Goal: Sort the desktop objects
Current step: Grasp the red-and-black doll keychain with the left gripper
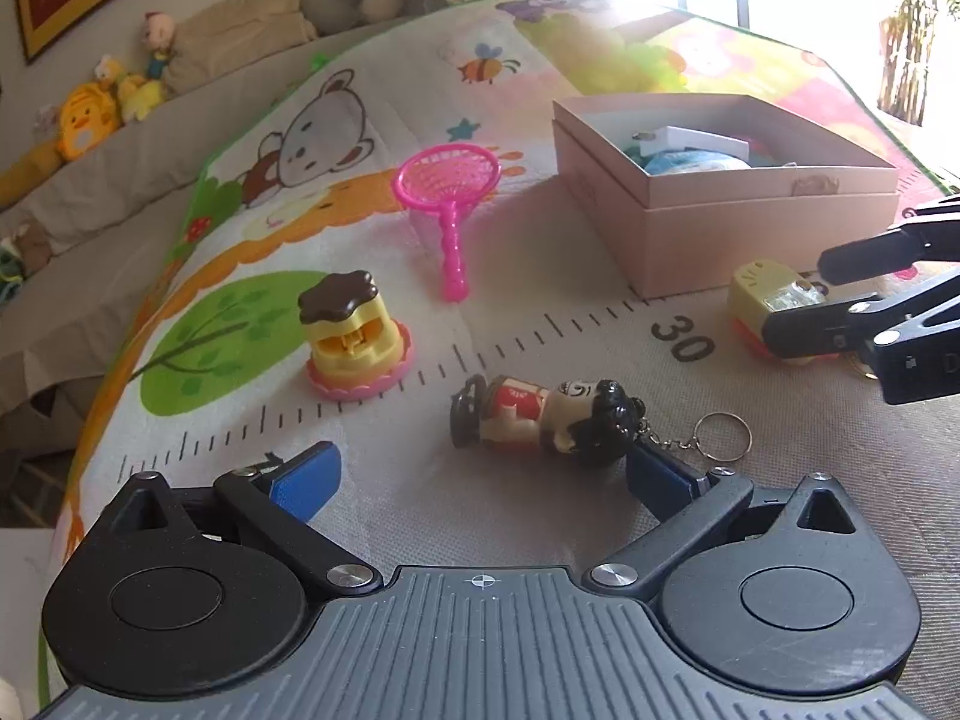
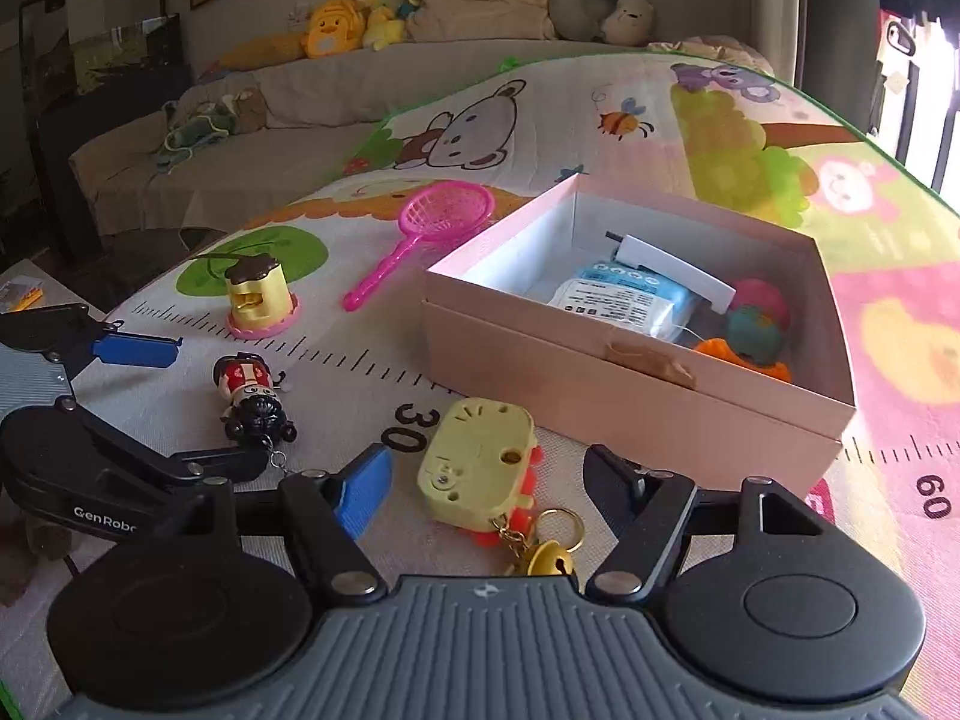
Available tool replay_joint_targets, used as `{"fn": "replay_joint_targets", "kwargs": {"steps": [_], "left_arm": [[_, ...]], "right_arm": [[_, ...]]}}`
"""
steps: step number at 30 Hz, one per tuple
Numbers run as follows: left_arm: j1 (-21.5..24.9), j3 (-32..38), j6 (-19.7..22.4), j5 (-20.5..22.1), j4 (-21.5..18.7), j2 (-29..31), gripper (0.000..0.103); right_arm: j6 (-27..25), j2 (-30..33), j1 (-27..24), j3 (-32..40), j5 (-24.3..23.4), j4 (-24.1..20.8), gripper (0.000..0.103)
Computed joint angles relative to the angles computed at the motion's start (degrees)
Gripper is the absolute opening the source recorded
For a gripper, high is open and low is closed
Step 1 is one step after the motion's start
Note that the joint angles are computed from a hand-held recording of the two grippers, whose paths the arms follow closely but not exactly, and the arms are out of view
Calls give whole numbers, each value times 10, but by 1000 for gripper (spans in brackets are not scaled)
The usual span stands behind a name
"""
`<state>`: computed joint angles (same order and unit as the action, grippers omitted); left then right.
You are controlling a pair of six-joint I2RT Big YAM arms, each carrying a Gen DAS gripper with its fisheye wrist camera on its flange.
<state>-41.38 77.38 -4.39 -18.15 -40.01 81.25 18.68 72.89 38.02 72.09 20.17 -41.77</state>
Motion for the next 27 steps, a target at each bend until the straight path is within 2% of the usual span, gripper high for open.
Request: {"fn": "replay_joint_targets", "kwargs": {"steps": [1, 3, 8, 12, 14, 16, 18, 27], "left_arm": [[1, 1, -1, 2, -1, 0, 103], [3, 1, -4, 7, -3, 0, 103], [4, -1, -9, 15, 0, -1, 103], [5, -1, -13, 18, 1, 1, 103], [5, 0, -13, 20, 1, 1, 103], [5, 0, -14, 21, 0, 1, 103], [5, 1, -14, 24, 0, 1, 103], [3, 7, -11, 51, 12, 10, 103]], "right_arm": [[5, 14, -1, 12, -6, -9, 50], [19, 28, -4, 23, -22, -23, 42], [-21, -2, 6, -2, -75, -21, 42], [-38, -23, 16, -20, -44, -41, 56], [-33, -31, 16, -27, -17, -50, 57], [-39, -36, 21, -37, 36, -49, 64], [-42, -39, 25, -43, 76, -49, 67], [-24, -54, 17, -59, 64, -31, 71]]}}
